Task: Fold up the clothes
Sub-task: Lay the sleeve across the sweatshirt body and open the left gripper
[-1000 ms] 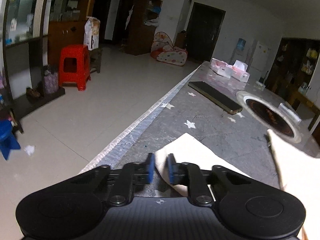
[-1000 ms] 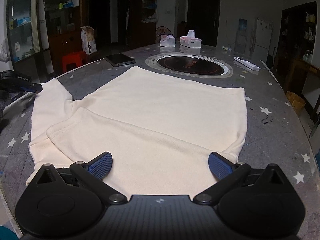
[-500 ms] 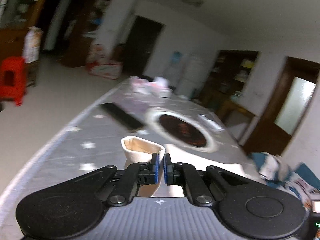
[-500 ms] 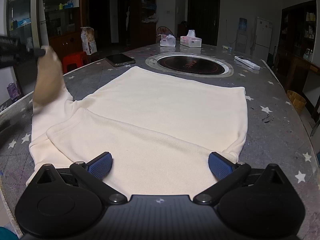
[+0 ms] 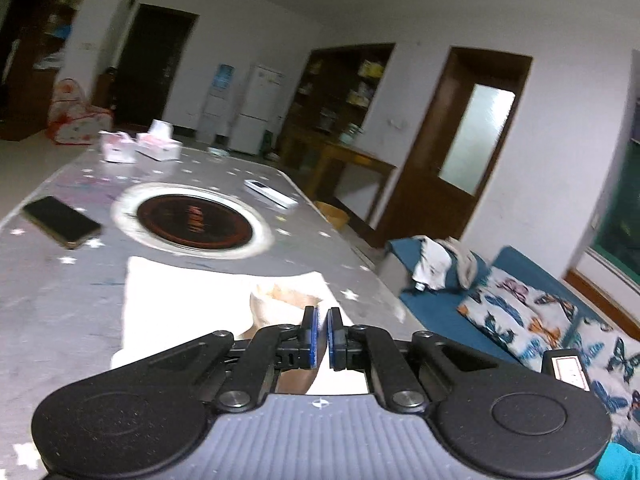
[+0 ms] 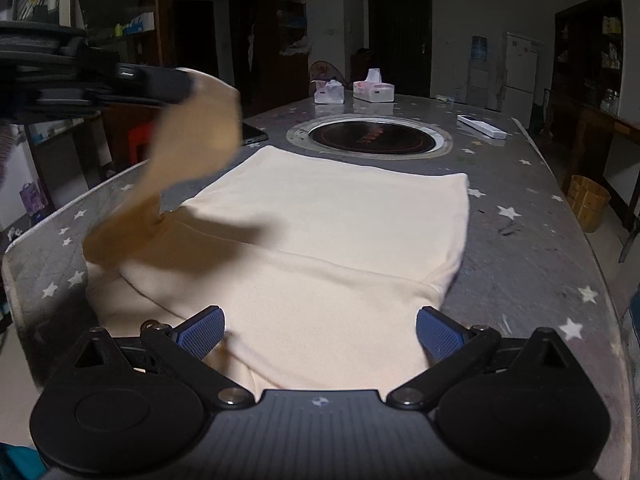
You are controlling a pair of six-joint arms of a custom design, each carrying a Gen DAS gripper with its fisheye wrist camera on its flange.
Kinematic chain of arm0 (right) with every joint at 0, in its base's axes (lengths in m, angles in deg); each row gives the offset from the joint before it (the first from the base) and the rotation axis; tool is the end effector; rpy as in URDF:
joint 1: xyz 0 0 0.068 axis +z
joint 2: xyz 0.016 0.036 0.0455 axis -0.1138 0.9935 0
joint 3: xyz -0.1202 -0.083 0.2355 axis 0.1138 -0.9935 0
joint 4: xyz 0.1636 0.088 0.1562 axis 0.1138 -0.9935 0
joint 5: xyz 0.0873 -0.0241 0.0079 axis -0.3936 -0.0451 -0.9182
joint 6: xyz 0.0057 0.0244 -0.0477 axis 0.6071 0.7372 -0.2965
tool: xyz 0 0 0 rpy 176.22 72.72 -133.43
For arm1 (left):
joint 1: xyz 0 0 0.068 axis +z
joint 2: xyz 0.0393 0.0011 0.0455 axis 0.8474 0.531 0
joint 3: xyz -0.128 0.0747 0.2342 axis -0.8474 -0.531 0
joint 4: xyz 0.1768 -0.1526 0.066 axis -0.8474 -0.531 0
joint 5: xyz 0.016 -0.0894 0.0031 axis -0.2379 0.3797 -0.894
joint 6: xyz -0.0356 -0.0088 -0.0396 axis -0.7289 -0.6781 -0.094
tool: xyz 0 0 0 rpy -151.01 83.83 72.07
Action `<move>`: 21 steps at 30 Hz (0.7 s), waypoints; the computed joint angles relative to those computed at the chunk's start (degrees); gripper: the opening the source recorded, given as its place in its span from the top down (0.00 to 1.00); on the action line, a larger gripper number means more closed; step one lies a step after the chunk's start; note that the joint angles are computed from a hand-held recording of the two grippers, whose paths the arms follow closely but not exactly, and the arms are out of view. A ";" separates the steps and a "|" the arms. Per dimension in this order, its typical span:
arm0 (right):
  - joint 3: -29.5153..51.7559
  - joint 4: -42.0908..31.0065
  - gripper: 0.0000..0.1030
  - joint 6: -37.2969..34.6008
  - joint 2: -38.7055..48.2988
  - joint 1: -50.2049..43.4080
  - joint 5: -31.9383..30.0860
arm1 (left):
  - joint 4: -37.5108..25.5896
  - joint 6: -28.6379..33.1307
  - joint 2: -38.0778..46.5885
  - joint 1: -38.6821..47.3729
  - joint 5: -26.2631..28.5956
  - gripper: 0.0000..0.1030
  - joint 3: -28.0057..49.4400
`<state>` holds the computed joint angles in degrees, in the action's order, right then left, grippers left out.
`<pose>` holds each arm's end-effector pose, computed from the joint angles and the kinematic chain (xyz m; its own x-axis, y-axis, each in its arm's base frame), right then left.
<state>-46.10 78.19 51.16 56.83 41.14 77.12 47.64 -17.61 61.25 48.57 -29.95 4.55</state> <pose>0.2368 0.2294 0.0706 -0.6048 0.0521 -0.7947 0.0235 0.9986 0.0476 0.4094 -0.0943 0.1339 -0.5054 0.1483 -0.8500 0.7558 0.5514 -0.3532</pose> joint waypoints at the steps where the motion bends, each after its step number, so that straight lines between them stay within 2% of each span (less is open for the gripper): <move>1: -0.98 0.61 0.00 0.55 -0.47 0.18 0.20 | -0.18 0.00 0.27 -1.03 -0.23 0.95 0.15; 11: -9.10 5.18 0.00 6.59 -4.53 1.40 2.32 | -4.08 2.73 3.45 -8.08 -3.59 0.95 2.11; 21: -10.67 4.38 0.00 10.24 -4.56 2.10 4.01 | -7.25 6.06 5.49 -10.09 -3.67 0.94 2.71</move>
